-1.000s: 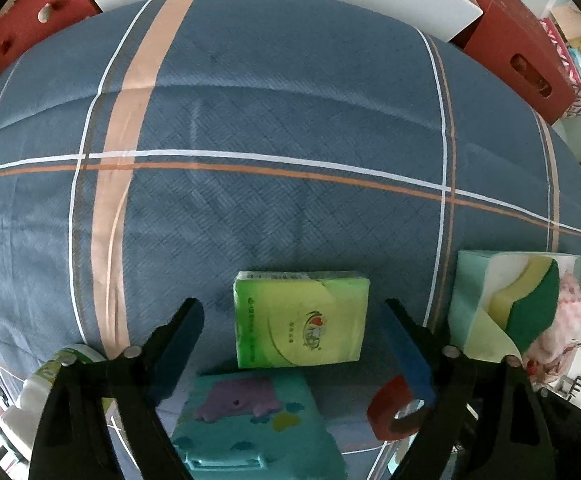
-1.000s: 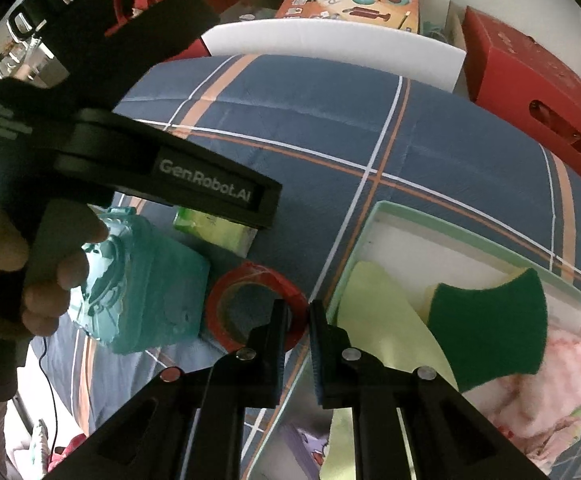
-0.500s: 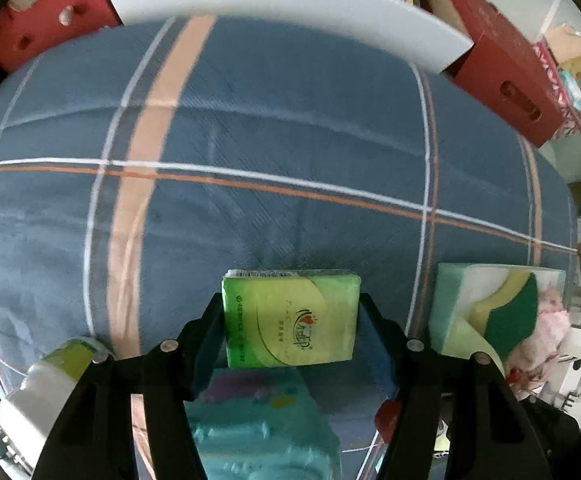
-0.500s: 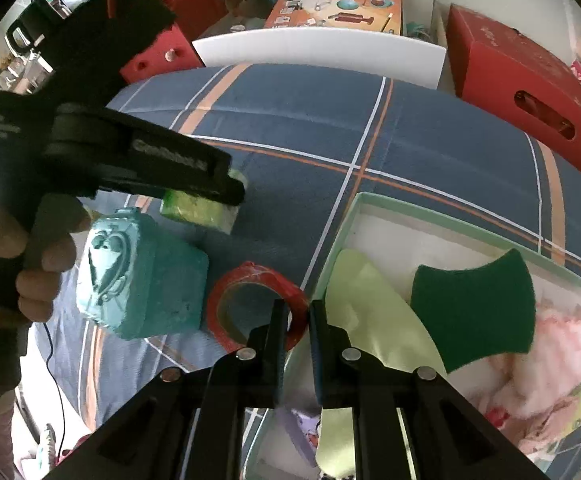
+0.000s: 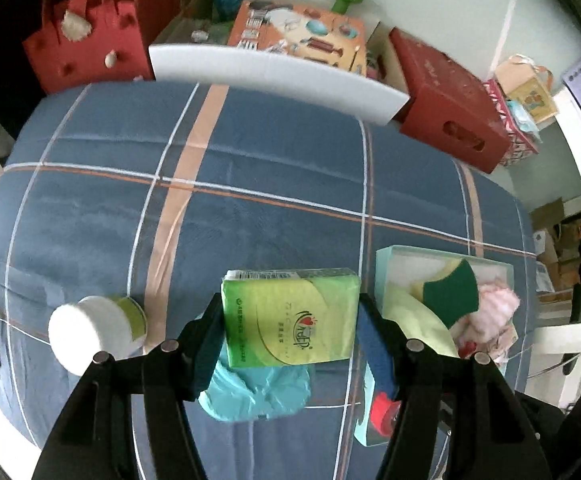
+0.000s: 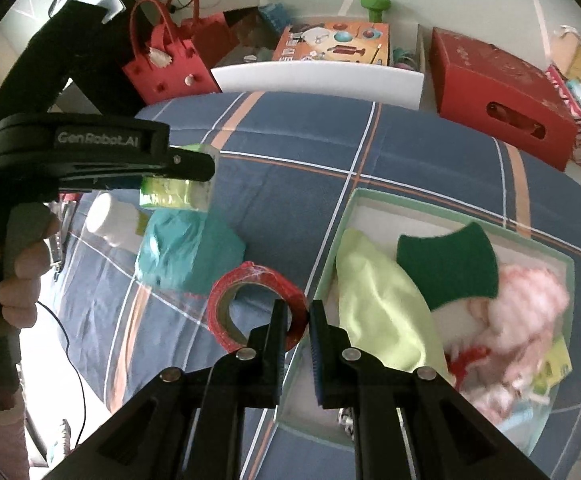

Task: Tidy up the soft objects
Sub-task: 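Carry the tissue pack and tape roll over the white tray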

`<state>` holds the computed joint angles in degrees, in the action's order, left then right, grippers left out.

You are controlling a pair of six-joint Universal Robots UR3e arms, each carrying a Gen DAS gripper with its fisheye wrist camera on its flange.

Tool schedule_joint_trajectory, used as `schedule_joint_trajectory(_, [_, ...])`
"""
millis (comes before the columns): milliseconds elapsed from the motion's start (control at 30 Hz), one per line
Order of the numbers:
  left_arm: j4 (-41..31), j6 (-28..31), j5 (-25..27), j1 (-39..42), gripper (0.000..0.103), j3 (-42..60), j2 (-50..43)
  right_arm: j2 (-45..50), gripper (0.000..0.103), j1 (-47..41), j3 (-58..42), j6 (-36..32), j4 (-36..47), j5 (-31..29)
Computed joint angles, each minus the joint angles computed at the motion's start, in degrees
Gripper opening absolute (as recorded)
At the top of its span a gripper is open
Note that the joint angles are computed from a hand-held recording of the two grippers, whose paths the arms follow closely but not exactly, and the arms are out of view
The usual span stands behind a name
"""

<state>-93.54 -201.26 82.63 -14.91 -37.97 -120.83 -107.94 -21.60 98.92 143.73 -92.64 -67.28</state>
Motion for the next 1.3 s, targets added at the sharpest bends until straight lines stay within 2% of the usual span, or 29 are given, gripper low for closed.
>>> schedule_joint_trajectory(133, [1.3,-0.6,-0.5,-0.1,0.064,-3.7,3.8,-4.5,0.012,-2.7,0.6,-2.1,4.5,0.7])
schedule_joint_trajectory(433, [3.8,-1.8,-0.7,-2.5,0.064,-14.0,14.4,-14.4,0.012,-14.4,-0.2,-11.7,18.3,2.4])
schedule_joint_trajectory(633, [4.6,-2.9,-0.2,-4.6,0.064,-20.3,20.8,-20.5,0.012,-25.3,-3.1,-21.5,31.3,3.7])
schedule_joint_trajectory(767, [5.4,-3.6,-0.1,-6.7,0.064,-23.3,23.8,-24.4,0.012,-35.3,-6.2,-30.9,42.0,4.3])
schedule_joint_trajectory(1000, [9.7,-5.2,-0.1,-11.1,0.064,-28.9,25.1,-29.6,0.012,-50.0,-8.2,-44.3,53.7,3.6])
schedule_joint_trajectory(1100, [13.3,-5.8,-0.3,-12.8,0.064,-31.6,24.4,-30.7,0.012,-52.1,-6.3,-45.5,53.2,2.9])
schedule_joint_trajectory(1300, [19.3,-6.8,-1.1,-15.3,0.064,-34.6,21.0,-31.3,0.012,-49.5,2.1,-39.3,42.4,2.5])
